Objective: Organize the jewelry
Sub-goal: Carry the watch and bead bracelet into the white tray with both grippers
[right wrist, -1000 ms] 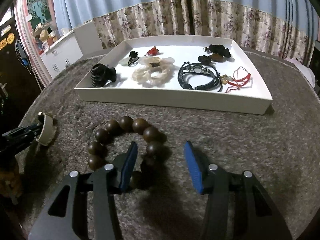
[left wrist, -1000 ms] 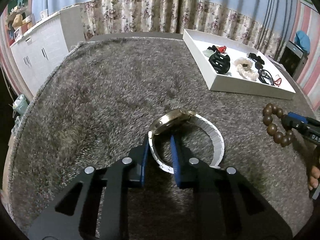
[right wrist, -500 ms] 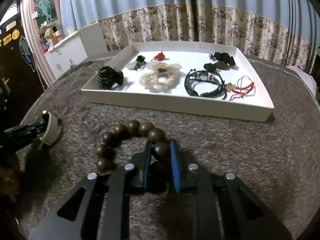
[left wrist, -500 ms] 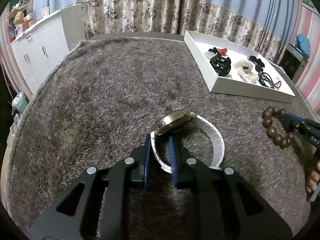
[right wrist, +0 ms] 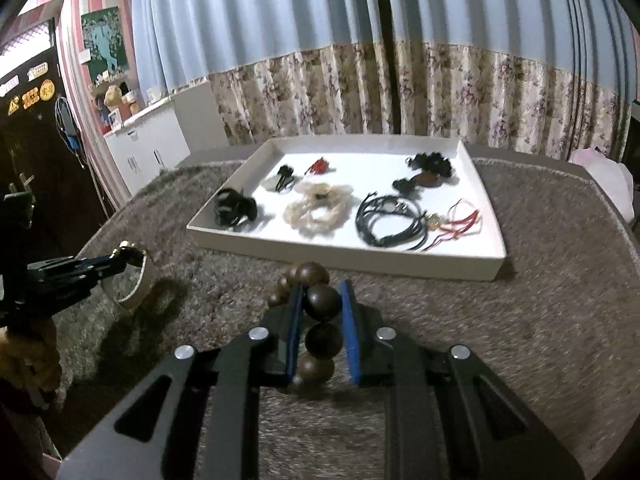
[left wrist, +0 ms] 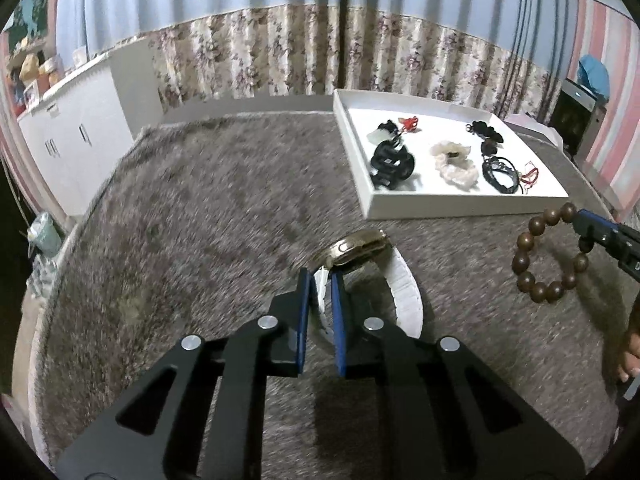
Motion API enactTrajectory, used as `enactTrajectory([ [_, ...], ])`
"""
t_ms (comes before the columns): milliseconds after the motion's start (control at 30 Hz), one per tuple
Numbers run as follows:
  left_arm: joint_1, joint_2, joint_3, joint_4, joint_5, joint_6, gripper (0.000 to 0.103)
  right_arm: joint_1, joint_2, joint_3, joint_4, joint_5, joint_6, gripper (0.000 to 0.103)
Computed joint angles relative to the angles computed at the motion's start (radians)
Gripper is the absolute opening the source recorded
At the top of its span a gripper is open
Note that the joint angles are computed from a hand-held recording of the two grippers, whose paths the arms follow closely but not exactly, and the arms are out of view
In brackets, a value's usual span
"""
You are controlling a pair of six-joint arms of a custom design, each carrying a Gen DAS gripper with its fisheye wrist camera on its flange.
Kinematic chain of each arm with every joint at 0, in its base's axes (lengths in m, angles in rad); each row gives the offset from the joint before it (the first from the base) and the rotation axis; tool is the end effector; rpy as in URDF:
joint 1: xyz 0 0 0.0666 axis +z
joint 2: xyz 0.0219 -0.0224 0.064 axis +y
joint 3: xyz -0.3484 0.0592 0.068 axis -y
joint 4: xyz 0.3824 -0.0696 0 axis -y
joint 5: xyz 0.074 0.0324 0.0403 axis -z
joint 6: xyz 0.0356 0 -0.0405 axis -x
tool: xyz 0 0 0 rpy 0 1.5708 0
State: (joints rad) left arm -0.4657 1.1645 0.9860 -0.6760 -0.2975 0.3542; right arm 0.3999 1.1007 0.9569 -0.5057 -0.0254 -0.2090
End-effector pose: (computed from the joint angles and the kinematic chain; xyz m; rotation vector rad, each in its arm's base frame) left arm 0.3564 -0.1679 0.3280 -0.0007 2.3764 -0.0279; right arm 0.3593 0.1524 0.3508 -0.2280 2.2328 0.3611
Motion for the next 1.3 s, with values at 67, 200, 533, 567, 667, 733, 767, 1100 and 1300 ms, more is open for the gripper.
enactTrajectory([
  [67, -0.016, 0.017, 0.032, -0.002, -0.009, -0.004, 0.009, -0.017, -0.015, 0.001, -0.002, -0.005, 0.014, 0.019],
  [200, -0.047, 0.055, 0.098, -0.002, -0.027, -0.011, 0.009, -0.052, -0.034, 0.010, -0.001, -0.018, 0.030, 0.019],
  [533, -0.085, 0.209, 0.325, -0.003, -0.026, -0.059, 0.009, -0.149, -0.019, 0.098, -0.015, -0.050, 0.084, 0.019],
  [567, -0.087, 0.224, 0.349, -0.002, -0.023, -0.063, 0.009, -0.160, -0.008, 0.116, -0.019, -0.054, 0.091, 0.019],
  [667, -0.092, 0.264, 0.408, 0.005, -0.017, -0.071, 0.009, -0.178, 0.020, 0.161, -0.026, -0.061, 0.102, 0.019],
  [733, -0.093, 0.293, 0.442, 0.008, -0.014, -0.073, 0.009, -0.193, 0.051, 0.199, -0.035, -0.063, 0.103, 0.019],
  [767, -0.093, 0.311, 0.463, 0.005, -0.010, -0.079, 0.009, -0.204, 0.068, 0.217, -0.035, -0.071, 0.097, 0.019],
  [1100, -0.060, 0.465, 0.618, -0.014, 0.019, -0.094, 0.009, -0.214, 0.218, 0.357, -0.020, -0.086, 0.074, 0.019],
  [1300, -0.025, 0.555, 0.714, -0.034, 0.026, -0.087, 0.009, -0.203, 0.299, 0.427, -0.016, -0.101, 0.060, 0.019],
])
